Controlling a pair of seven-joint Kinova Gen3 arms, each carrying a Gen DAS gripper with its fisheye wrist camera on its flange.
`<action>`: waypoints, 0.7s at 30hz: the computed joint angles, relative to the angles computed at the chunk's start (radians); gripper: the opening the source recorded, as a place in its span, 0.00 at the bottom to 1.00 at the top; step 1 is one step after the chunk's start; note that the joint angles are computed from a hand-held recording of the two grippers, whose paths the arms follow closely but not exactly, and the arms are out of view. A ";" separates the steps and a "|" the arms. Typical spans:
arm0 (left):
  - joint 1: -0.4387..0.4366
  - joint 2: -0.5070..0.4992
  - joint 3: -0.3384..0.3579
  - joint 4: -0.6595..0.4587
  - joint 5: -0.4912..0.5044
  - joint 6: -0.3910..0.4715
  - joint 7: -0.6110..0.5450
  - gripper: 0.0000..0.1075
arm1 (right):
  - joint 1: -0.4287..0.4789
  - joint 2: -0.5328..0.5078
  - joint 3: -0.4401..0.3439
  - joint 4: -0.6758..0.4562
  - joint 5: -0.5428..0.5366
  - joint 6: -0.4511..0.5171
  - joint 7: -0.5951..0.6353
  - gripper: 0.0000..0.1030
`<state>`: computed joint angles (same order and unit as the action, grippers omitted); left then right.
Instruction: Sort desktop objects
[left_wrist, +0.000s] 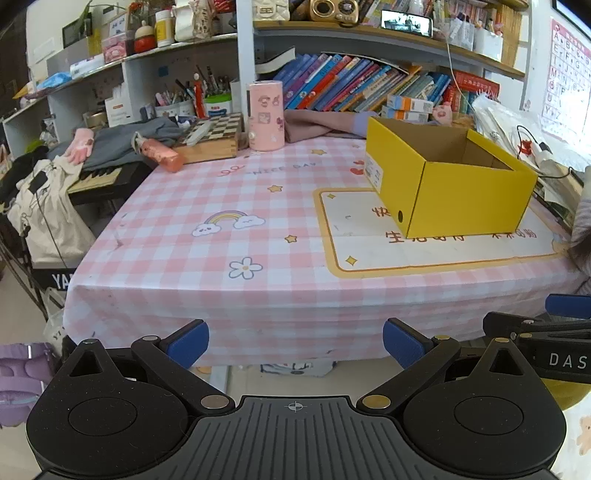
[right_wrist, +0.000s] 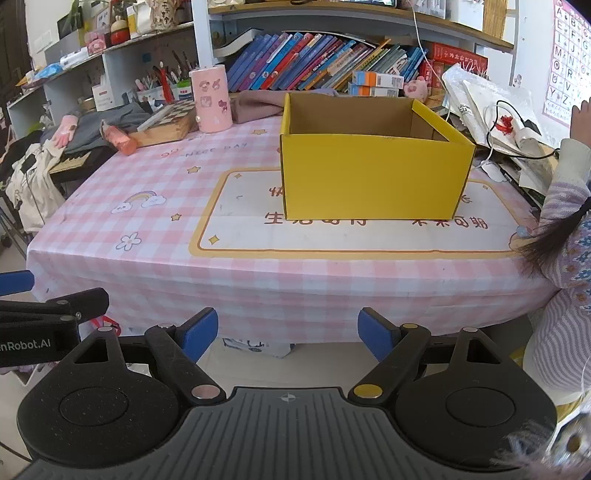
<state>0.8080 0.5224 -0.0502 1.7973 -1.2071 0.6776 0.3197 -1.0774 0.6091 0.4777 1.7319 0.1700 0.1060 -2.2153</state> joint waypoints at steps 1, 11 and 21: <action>0.001 -0.001 -0.001 0.001 -0.002 0.000 0.003 0.95 | -0.001 0.001 0.000 -0.002 0.000 0.003 0.000 0.79; 0.001 -0.001 0.006 0.007 -0.040 0.006 0.027 0.95 | -0.011 0.006 0.007 -0.008 0.009 0.008 -0.010 0.80; -0.010 0.000 0.012 0.001 -0.029 0.008 0.016 0.95 | -0.010 0.007 0.006 -0.011 0.017 0.011 -0.012 0.80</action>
<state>0.7982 0.5228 -0.0381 1.7980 -1.2357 0.6854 0.3354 -1.0874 0.6160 0.4832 1.7209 0.1868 0.1167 -2.2269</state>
